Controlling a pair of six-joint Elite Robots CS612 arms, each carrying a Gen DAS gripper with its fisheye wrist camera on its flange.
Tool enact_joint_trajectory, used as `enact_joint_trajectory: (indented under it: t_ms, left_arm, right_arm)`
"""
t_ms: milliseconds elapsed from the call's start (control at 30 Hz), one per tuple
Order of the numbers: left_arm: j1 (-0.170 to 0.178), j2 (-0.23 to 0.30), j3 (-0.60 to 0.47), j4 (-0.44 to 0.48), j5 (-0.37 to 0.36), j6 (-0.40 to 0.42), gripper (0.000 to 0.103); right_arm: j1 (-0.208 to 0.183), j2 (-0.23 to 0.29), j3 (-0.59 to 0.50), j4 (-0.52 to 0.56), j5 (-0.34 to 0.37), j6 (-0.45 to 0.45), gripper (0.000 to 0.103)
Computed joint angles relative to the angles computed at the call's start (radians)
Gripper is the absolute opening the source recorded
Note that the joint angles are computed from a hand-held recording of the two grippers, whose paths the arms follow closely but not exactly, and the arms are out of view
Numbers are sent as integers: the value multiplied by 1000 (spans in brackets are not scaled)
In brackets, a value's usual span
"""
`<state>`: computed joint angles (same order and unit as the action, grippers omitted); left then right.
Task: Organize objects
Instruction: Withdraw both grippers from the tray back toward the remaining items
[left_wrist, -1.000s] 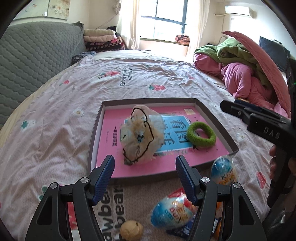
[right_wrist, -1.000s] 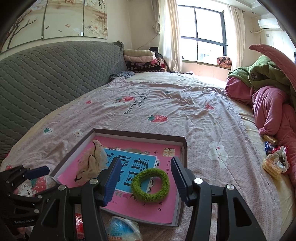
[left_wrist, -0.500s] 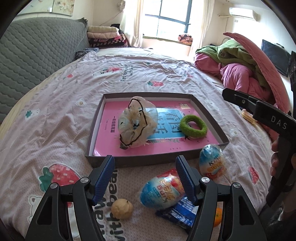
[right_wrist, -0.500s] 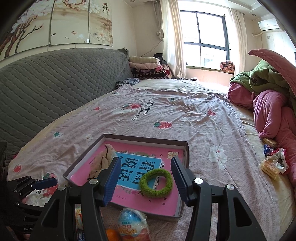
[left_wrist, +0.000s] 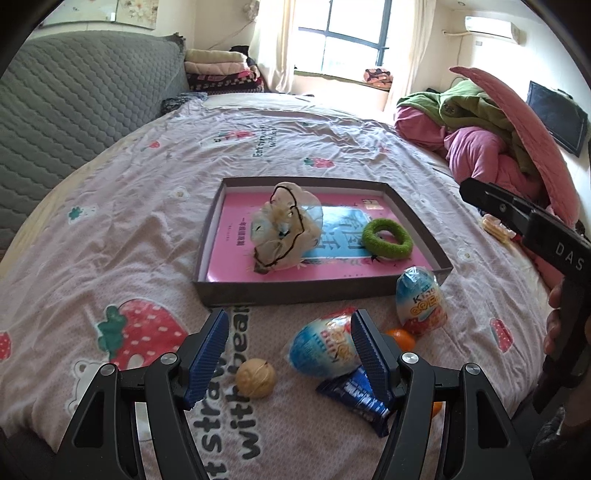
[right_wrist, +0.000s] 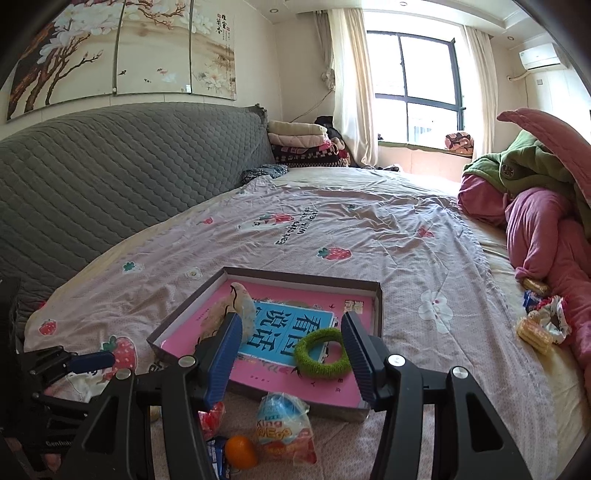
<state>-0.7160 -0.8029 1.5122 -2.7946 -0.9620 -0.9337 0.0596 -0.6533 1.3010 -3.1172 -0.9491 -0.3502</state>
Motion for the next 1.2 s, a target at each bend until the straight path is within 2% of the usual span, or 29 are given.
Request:
enact_joint_trajectory:
  t_ms: [133,333,500,633,1033,1200]
  left_arm:
    - [-3,-6,15,-2,1,-18,70]
    - [-8,-4,17,2,8,-14,70]
    - [-12,-2,19,6,16,-11,70]
    - [-16,-5,23,6,23,-16,70]
    - [-27,-9,32,-1,27,0,70]
    - [-33,-8,30,-11,26,15,70]
  right_arm:
    - [-2,-8,29,-31,5,-12,56]
    - [6,-20,87,-161,-45,-51,56]
    - [2,-30,120,-158,-15,-62,56]
    - [1,-30,143,-201,-35,-48,56]
    - [-15,-40,189,-212,-27,-46,56]
    - [-20,-44,197,-182,-29,-48,56]
